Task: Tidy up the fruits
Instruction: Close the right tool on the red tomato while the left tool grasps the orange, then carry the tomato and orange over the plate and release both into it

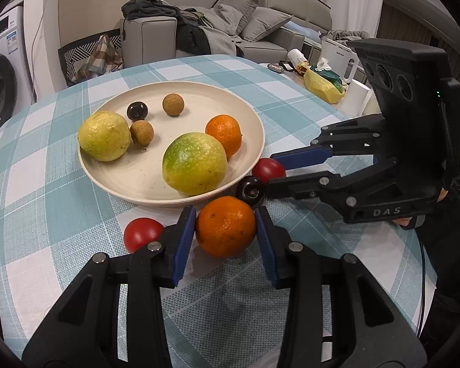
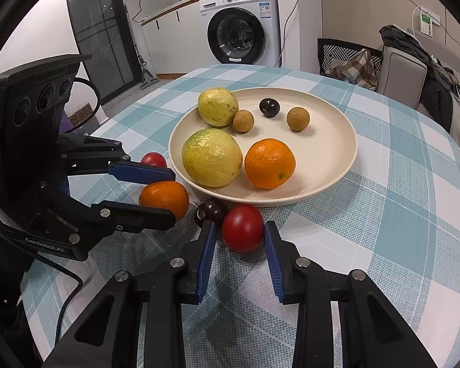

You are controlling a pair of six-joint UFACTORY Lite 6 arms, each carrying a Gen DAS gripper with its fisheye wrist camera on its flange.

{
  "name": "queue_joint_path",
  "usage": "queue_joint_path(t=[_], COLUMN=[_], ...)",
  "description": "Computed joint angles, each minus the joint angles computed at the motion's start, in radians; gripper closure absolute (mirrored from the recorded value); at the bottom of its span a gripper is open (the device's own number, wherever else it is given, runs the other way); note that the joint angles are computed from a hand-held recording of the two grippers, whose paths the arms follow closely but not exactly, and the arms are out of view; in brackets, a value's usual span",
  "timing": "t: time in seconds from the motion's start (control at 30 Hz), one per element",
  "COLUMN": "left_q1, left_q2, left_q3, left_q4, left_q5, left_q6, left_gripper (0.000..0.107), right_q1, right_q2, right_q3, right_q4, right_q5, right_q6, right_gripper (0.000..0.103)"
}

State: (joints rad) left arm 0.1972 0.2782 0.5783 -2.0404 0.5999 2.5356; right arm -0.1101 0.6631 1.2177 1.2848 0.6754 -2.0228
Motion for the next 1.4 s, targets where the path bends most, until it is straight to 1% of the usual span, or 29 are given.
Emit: queue_joint_path(t=[0.4,0.57,0.83,0.93,1.0,1.13,1.3,1.4], left_q1=[0.01,0.026,0.075,0.1,0.109,0.126,0.164,0.189], left_q2=[-0.006,-0.02,-0.047,-0.061,-0.065,-0.071,-0.088,-0.104], left_q3=[-0.003,-0.012,-0.025,-0.031,-0.032,-0.032,-0.038,-0.045], left_q4=[0.014,0.037,0.084,0.098,0.095,0.091,0.106,0.105], left_q5=[0.013,0.034,0.102,0.134,0.139,0.151,0.187,0.208], left_q6=[-0.012,-0.026,-0.058,-0.069,-0.073,-0.078,-0.104,-0.118], left_gripper=[0.07,0.07,0.07,0.07,0.07,0.07,0.07,0.07], right_q1=[-0.006,-0.005,-0.016,-0.025,-0.036,-0.064,-0.069,-0.083], right_q2=[0.022,0.004,-0.011,-0.02,-0.027,-0.052,-0.069,-0.081], right_q3=[0.036,0.009,-0.003,-0.007,-0.009,-0.027,-0.04,-0.048], right_q4=[-0.029,-0.009,0.001,0.006,0.011,0.037,0.059,0.088], right_q5=[0.009,0.007,0.029,0.05,0.074,0.146,0.155,0.179], right_q6=[0.048,0.008,-0.013,-0.02,-0.025,-0.055,-0.065,-0.077], right_gripper=[0.075,0.075,0.075,0.075,0.075,0.075,0.075,0.075])
